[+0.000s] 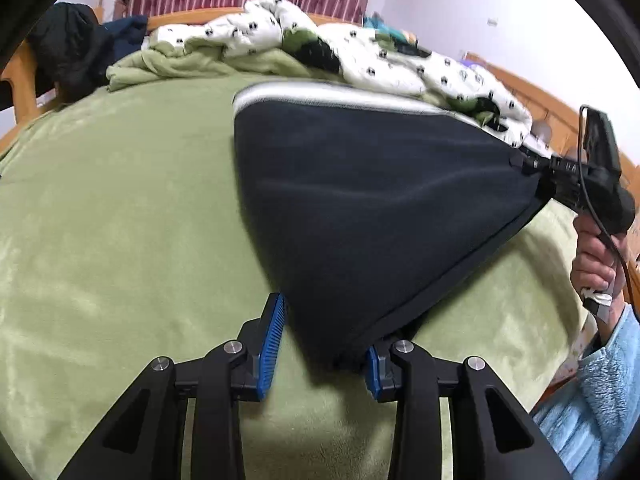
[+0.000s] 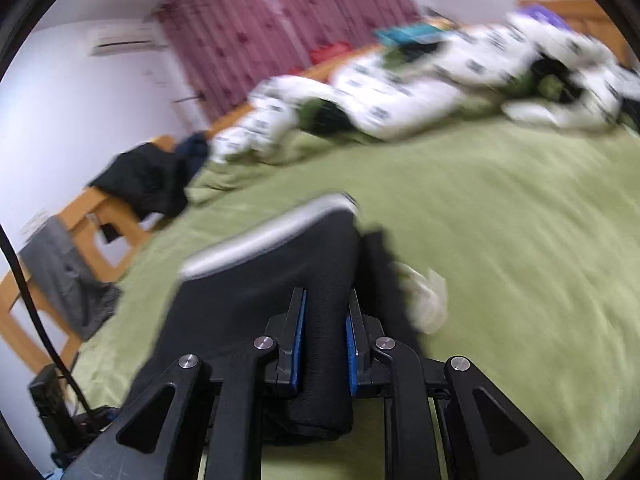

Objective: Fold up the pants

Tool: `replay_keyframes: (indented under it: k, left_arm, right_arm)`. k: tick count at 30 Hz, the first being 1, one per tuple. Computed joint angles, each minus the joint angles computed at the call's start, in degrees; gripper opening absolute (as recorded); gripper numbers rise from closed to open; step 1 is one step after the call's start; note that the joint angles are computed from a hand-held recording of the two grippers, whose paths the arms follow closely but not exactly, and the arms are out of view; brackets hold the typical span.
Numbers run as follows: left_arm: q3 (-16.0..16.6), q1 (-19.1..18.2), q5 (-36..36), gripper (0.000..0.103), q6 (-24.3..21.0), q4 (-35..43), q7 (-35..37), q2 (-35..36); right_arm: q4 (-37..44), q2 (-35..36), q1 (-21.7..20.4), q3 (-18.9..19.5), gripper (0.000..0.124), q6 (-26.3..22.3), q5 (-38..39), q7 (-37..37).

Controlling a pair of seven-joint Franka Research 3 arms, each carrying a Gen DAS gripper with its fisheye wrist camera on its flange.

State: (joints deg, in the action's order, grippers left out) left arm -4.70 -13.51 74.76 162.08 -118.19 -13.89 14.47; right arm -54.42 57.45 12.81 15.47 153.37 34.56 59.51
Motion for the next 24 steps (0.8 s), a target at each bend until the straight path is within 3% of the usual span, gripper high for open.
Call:
replay_keyframes:
  k: [1, 2, 4, 7, 8, 10, 13, 15, 17, 19, 20, 21, 22, 24]
  left_arm:
    - [0.2, -0.2, 0.7, 0.031, 0.0, 0.0, -1.1, 0.2]
    - [0.6, -0.2, 2.8, 0.022, 1.2, -0.1, -3.7, 0.3]
    - [0.4, -0.5, 3.7, 0.016, 0.4, -0.2, -4.9, -0.2]
    - [-0.2, -1.0, 8.2, 0.016, -2.8, -0.7, -9.3, -1.9]
    - [-0.7, -0.1, 5.6, 0.015, -2.4, -0.2, -6.2, -1.1]
    - [-0.7, 1.0, 2.2, 0.015, -0.9, 0.3, -3.4, 0.9]
    - [0.1, 0.8, 5.0, 0.016, 1.3, -0.5, -7.2, 0.0]
    - [0.0, 1.3, 5.2, 0.019, 3.5, -1.6, -8.8, -1.4]
    - [0.3, 1.8, 6.7, 0.033, 6.1, -1.3, -10.7, -1.2]
    - [0.0, 1.8, 5.2, 0.041, 4.5, -0.1, -9.7, 0.0]
    - [0.3, 1.9, 5.0, 0.04, 4.8, 0.8, -10.2, 1.1]
    - [0.4, 1.9, 3.6, 0.03, 4.1, 1.4, -10.1, 1.9]
    - [0.7, 1.5, 3.3, 0.014, 3.1, 1.4, -10.2, 2.0]
    - [1.7, -0.3, 9.3, 0.014, 0.7, 0.6, -15.0, 0.3]
  right_arm:
    - [3.0, 2.2, 1.0, -2.0, 0.017, -2.8, -1.7, 2.8]
    - [4.9, 3.8, 1.1, -2.0, 0.017, -4.0, -3.6, 4.9]
    - [3.0, 2.7, 0.4, -1.2, 0.017, -3.3, -2.0, 2.9]
    - [-3.6, -1.5, -1.7, 1.9, 0.018, 0.6, 1.6, -1.9]
    - [-3.8, -1.6, -0.7, 0.5, 0.018, 0.9, 1.6, -1.9]
    - [0.6, 1.0, 3.0, -4.7, 0.018, -1.3, -4.7, 5.4]
    - [-1.0, 0.3, 2.2, -3.5, 0.019, -0.6, -5.1, 4.6]
    - [-2.6, -0.9, 1.4, -2.8, 0.02, -0.4, -4.3, 5.6]
    - [-4.8, -2.1, 1.9, -3.1, 0.02, 1.8, -4.5, 5.7]
    - [-5.5, -2.4, 3.7, -5.2, 0.022, 3.6, -6.7, 7.4]
    - [-5.7, -2.4, 3.8, -5.2, 0.023, 4.2, -7.2, 7.7]
    - [-5.8, -2.4, 3.8, -5.1, 0.023, 4.5, -7.5, 8.0]
    - [-5.9, -2.4, 3.5, -4.8, 0.022, 4.2, -7.6, 8.4]
    - [-6.8, -3.1, 2.0, -2.9, 0.021, 3.7, -6.6, 7.2]
